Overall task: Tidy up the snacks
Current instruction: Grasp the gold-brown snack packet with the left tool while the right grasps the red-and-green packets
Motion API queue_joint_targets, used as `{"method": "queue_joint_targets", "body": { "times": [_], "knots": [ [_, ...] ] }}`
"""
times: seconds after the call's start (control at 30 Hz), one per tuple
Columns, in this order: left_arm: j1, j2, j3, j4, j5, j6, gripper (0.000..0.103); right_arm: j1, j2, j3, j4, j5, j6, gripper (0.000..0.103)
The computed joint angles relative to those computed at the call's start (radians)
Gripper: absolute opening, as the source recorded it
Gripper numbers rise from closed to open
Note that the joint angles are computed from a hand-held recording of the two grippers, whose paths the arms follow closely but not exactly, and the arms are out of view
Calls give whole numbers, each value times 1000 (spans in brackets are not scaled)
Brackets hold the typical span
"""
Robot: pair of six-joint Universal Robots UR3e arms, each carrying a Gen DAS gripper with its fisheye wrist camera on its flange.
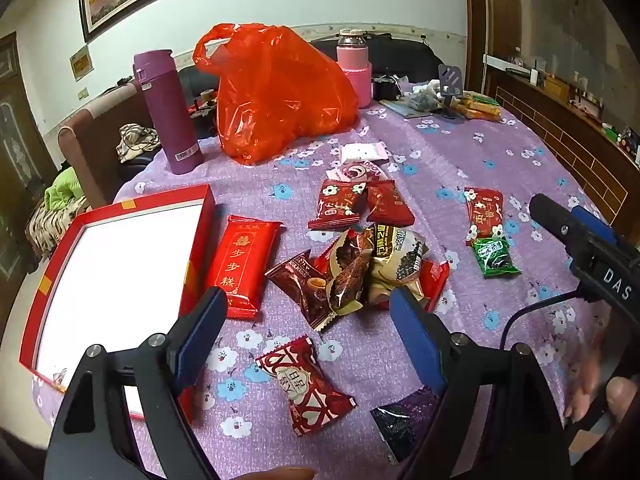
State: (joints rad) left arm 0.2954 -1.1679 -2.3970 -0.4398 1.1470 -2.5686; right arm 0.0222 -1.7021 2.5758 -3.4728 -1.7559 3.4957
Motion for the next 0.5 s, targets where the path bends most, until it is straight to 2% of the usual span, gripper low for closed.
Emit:
{"method": "queue_joint_targets", "body": {
  "times": [0.07, 0.13, 0.23, 0.27, 0.5],
  "knots": [
    [7, 6, 0, -8, -4, -2, 84, -2, 0, 1, -2, 4, 0, 89],
    [-27, -46, 26, 13, 38, -10, 84, 3, -7, -11, 28, -5, -13, 89],
    [-70, -112, 14, 100, 75, -32, 84, -80, -38, -11, 85, 58, -78, 89],
    [-56, -98, 20, 74, 60, -21, 84, -106, -37, -20, 111, 67, -90, 89],
    [-24, -158, 23, 110, 48, 5, 84, -179, -39, -78, 283, 89, -115, 89]
  ]
}}
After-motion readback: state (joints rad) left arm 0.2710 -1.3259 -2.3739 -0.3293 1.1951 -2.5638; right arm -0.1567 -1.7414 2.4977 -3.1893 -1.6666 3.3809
